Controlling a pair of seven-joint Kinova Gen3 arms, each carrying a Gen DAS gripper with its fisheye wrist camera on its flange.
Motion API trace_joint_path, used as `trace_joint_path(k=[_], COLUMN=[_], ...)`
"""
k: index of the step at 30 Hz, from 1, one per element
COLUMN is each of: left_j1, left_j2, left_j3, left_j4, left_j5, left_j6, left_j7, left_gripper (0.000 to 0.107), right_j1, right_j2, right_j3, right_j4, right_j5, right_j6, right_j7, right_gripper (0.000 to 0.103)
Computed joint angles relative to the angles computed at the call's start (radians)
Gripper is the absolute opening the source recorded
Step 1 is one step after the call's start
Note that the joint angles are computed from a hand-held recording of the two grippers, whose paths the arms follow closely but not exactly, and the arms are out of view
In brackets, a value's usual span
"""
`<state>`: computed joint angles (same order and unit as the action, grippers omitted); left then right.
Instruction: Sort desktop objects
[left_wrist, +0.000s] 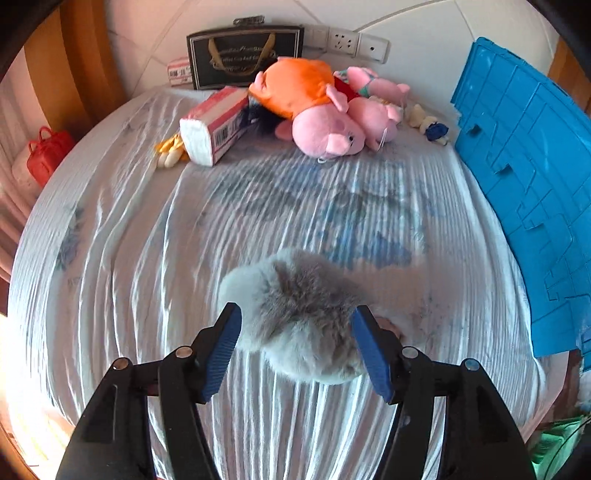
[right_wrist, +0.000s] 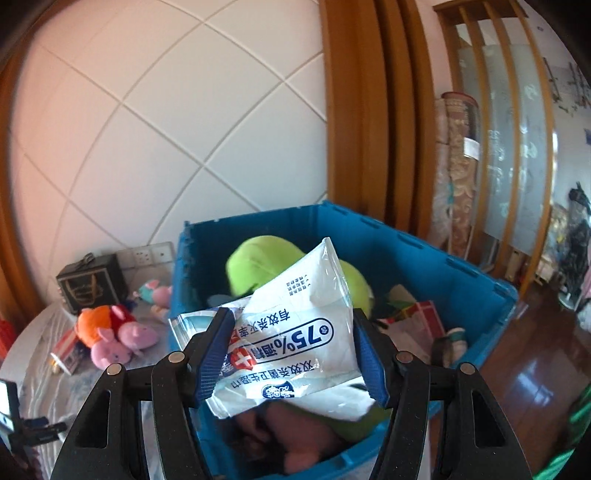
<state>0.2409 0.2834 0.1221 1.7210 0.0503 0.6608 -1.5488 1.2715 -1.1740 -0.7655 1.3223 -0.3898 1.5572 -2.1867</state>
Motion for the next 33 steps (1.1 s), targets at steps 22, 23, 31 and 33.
trace_joint_path(k=[22, 23, 31, 33], left_j1=[0.093, 0.104, 0.160, 0.202], left_j2=[0.250, 0.239, 0.062, 0.003], left_j3=[0.005, 0.003, 0.011, 0.006], left_j4=[-0.164, -0.157, -0.065, -0.045], left_j5=[0.021, 0.009, -0.057, -0.102], left_j6=[0.034, 0.024, -0.061, -0.094], left_j7=[0.140, 0.140, 0.143, 0.170], left_gripper=[0.044, 0.042, 0.041, 0.041], right_j1=[-0.113, -0.120, -0.171, -0.179], right_j2=[0.067, 0.068, 0.071, 0.075], right_j3=[-0.047, -0.047, -0.041, -0.045], right_j4=[0.246, 0.248, 0.263, 0.262], right_j5=[0.047, 0.054, 0.089, 0.094], right_j6=[-0.100, -0.101, -0.113, -0.120], right_j7=[-0.043, -0.048, -0.082, -0.082], right_gripper=[0.098, 0.100, 0.103, 0.103])
